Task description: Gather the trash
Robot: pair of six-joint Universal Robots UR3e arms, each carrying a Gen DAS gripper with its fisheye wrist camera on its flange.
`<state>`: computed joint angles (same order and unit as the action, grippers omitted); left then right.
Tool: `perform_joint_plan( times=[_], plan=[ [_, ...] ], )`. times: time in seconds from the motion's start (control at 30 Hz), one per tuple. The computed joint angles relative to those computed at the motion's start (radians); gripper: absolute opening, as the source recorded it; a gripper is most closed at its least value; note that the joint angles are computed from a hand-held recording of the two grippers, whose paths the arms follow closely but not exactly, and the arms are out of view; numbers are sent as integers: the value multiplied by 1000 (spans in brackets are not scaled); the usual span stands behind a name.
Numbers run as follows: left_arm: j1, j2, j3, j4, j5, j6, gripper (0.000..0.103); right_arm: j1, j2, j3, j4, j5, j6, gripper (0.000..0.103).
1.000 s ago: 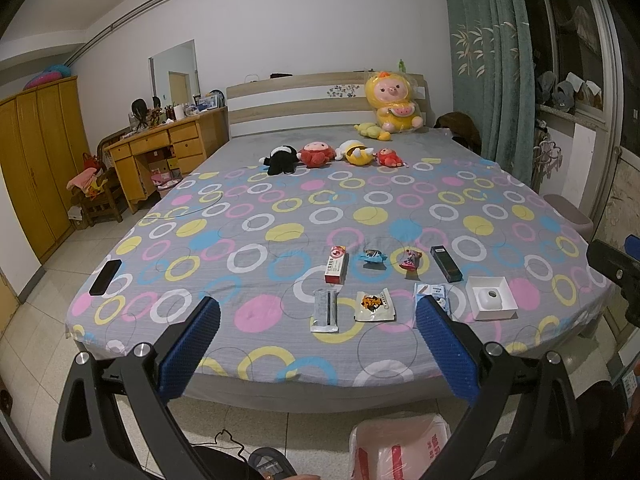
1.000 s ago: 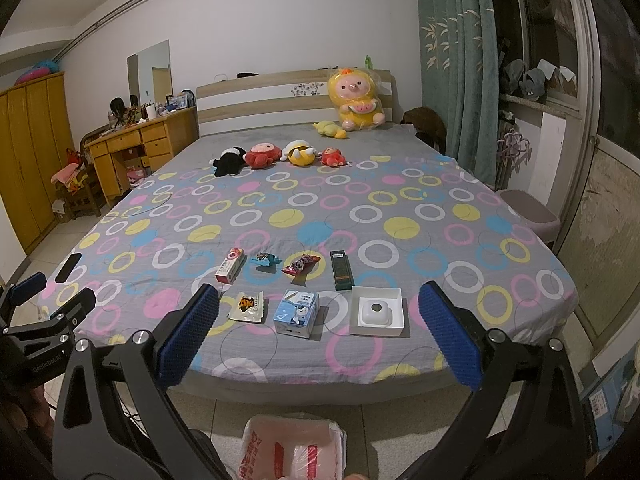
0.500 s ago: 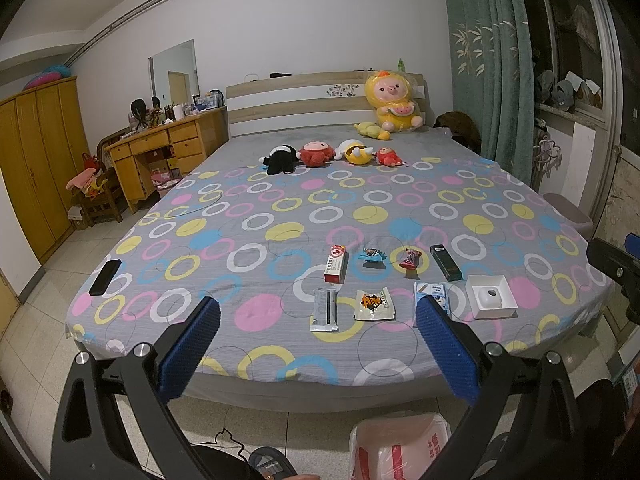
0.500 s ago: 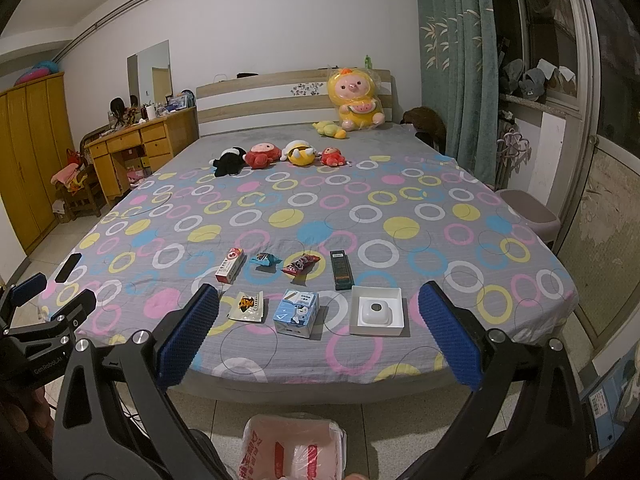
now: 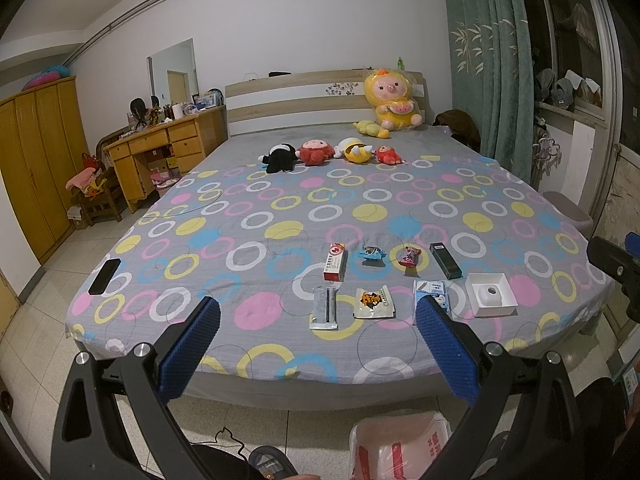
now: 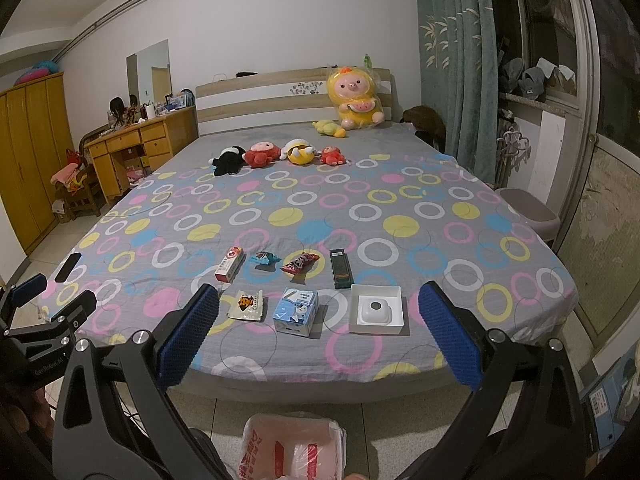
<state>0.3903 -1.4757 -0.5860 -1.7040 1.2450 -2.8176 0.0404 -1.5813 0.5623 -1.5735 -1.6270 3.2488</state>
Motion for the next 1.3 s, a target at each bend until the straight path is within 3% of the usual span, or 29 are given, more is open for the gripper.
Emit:
perform_joint_plan(
  times=[0.37, 0.5, 0.77, 0.9, 1.0, 1.1, 1.17, 1.27, 1.3],
  plan=[
    [-3, -4, 8, -3, 4, 0, 96, 1, 0, 0, 0, 0, 3, 98],
    [-4, -9, 17, -6, 6, -1, 96, -3, 51, -120, 71, 4, 1, 98],
    [-15, -21, 24, -2, 10, -7, 96, 1, 50, -115, 65, -8, 0, 98],
    [-28, -73, 91, -41, 6, 8, 96, -137, -93, 141, -36, 115, -69, 98],
    [-39, -50, -64, 51, 5, 13, 96, -251, -127, 208, -32, 224, -100, 98],
    [-83, -143, -41, 99, 52, 1, 96, -304, -109, 236, -57, 243, -108, 98],
    [-110, -218, -3, 110, 74, -11, 96, -281, -46, 209, -65, 158, -99, 98],
    [-158, -343, 50, 144, 127, -33, 96, -349, 2, 208, -55, 226, -103, 98],
    [-168, -389, 70, 153, 139, -43, 96, -345, 37, 189, -43, 201, -101, 98]
  ],
)
